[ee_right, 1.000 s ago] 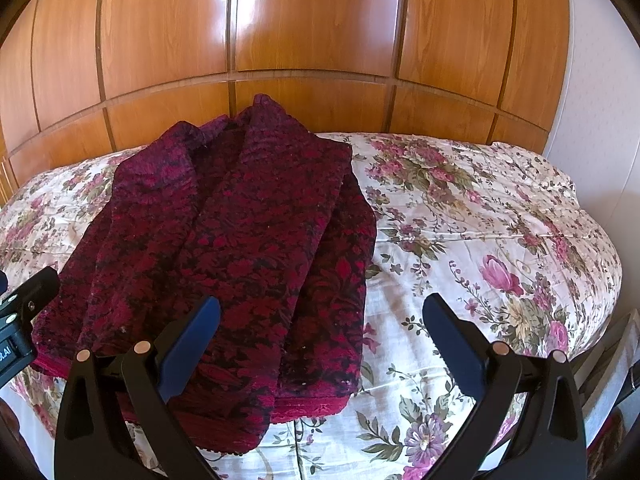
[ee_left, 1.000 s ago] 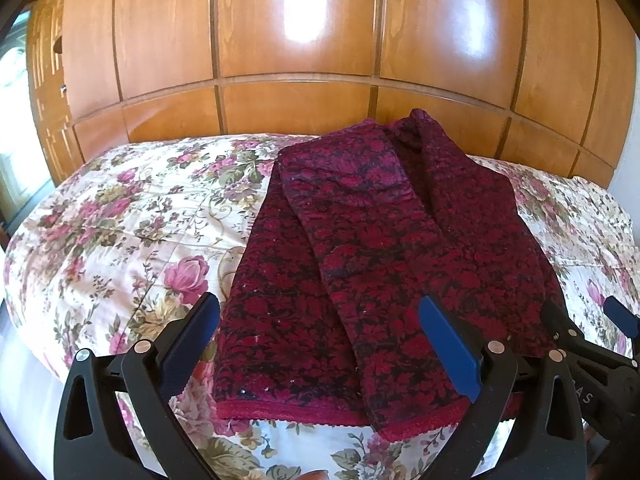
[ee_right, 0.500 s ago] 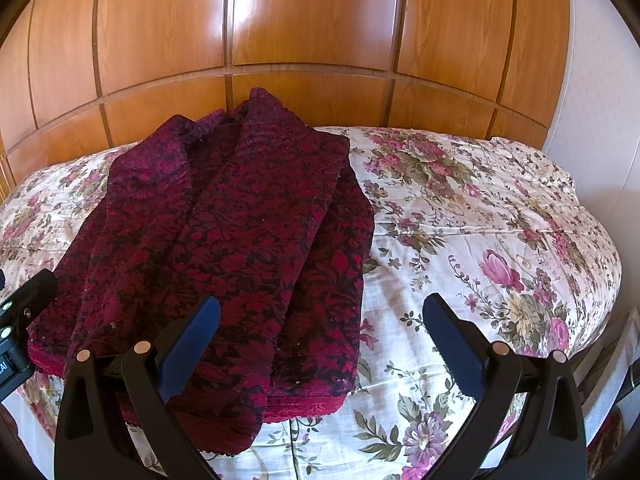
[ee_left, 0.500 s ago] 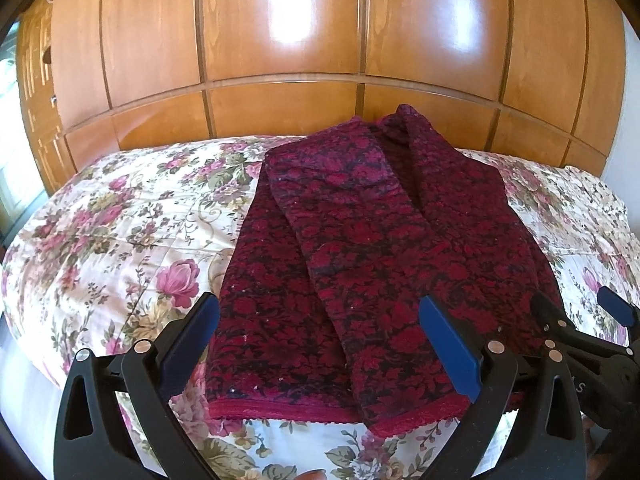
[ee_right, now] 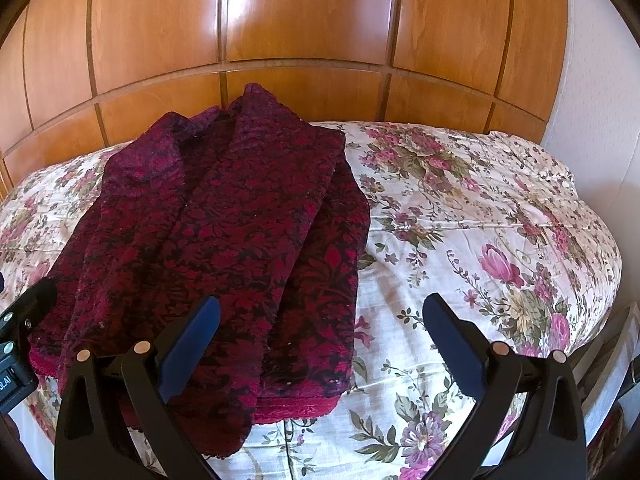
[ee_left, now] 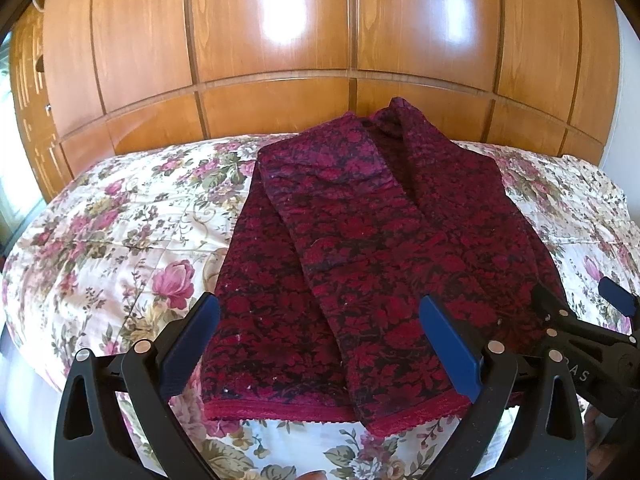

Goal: Fold small clothes

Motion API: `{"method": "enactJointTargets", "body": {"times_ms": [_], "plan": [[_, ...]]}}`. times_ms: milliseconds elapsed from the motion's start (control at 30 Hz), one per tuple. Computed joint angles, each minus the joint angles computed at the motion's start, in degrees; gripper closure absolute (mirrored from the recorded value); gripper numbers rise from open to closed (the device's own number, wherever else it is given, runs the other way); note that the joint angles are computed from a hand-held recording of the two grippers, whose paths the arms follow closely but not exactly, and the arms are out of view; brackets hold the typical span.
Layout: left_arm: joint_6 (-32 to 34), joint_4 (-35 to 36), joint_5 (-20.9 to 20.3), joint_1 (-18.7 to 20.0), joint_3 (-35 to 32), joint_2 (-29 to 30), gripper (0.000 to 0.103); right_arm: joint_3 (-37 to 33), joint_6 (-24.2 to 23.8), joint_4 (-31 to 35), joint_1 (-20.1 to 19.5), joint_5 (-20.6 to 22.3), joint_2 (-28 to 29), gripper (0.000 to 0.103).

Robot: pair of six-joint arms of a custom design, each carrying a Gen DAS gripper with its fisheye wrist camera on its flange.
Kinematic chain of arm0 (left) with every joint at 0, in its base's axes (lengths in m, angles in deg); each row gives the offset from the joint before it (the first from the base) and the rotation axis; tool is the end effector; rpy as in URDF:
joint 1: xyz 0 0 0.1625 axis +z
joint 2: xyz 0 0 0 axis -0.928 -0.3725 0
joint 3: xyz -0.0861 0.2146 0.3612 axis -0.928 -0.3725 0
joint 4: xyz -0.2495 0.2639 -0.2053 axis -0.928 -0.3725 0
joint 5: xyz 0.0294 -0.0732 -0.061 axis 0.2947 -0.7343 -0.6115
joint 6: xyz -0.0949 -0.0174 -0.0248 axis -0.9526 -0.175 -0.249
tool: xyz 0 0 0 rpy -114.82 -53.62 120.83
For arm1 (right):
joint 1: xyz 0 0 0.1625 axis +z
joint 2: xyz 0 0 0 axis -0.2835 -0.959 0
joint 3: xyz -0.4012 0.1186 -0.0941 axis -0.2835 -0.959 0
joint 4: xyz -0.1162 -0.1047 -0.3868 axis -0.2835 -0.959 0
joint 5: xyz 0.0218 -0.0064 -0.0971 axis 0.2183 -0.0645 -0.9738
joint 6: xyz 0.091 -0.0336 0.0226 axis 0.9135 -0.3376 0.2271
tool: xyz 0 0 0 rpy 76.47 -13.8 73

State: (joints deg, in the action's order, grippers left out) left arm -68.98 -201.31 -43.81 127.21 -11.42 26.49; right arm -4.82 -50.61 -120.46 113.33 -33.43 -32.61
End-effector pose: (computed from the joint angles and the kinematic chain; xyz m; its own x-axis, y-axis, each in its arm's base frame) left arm -0.1900 -0.7515 0.1349 -0.6637 -0.2733 -0.6963 0.4166 0.6381 -0.6475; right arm 0.1826 -0.8154 0.0827 -0.6826 -0.1103 0.7224 -0.6067 0.6367 -0.4760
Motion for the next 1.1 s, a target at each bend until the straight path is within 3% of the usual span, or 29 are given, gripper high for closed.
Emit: {"method": "enactJointTargets", "body": {"times_ms": [567,733,1100], "plan": [[-7.5,9.3,-2.7,1.6,0.0,-1.5,0.004,-1.4,2.0,2.8,-0.6,-0.2,0.1,0.002],[-5.5,7.6,-0.8,1.4,-0.6,-0.7,0.004,-1.6,2.0,2.7,-0.8,-0.1,0.2,0.002],[-5.3,7.6,-1.2,1.7,-0.3,-1.0,0.004,-2.5,2.7,3.3,-0.8,-0.8,0.2,0.002]]}}
